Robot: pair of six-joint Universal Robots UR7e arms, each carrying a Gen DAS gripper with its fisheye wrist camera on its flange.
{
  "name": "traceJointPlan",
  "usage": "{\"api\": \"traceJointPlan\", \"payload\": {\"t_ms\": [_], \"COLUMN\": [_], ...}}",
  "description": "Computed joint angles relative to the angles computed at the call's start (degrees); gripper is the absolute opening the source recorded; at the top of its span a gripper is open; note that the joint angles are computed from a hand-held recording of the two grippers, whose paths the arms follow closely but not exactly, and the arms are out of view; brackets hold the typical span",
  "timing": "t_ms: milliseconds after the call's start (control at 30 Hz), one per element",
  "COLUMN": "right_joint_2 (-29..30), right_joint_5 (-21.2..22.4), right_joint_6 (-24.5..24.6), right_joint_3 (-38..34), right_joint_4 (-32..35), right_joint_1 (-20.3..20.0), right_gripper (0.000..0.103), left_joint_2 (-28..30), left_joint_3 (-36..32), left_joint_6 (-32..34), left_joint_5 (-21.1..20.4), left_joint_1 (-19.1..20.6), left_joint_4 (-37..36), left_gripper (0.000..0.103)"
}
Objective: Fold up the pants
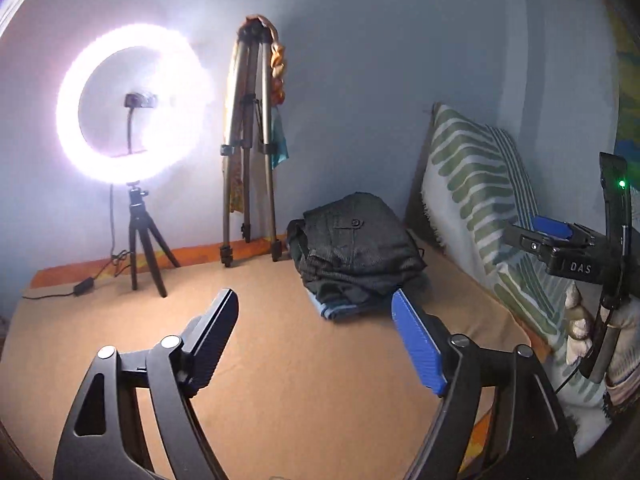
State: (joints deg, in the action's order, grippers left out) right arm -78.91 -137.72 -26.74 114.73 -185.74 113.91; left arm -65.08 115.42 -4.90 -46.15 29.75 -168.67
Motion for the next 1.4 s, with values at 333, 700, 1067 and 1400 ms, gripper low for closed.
{"api": "traceJointPlan", "payload": {"t_ms": [333, 700, 1067, 1400], "right_joint_2": [-2.81, -4.90, -3.15, -2.71], "right_joint_5": [-3.75, -8.97, -10.25, -10.67], "right_joint_6": [5.35, 9.80, 7.91, 7.20], "right_joint_3": [7.45, 12.78, 12.27, 12.09], "right_joint_4": [-4.58, -8.23, -10.67, -11.24], "right_joint_1": [3.47, 6.09, 7.08, 7.47], "right_gripper": [0.103, 0.103, 0.103, 0.103], "left_joint_2": [-5.81, -9.51, -11.11, -11.68], "left_joint_3": [7.27, 12.40, 13.24, 13.73], "left_joint_6": [-8.15, -15.67, -18.67, -19.20], "left_joint_5": [3.97, 10.19, 12.49, 12.76], "left_joint_1": [-4.11, -8.20, -8.92, -9.17], "left_joint_4": [4.74, 8.16, 11.12, 10.90], "left_gripper": [0.083, 0.083, 0.083, 0.084]}}
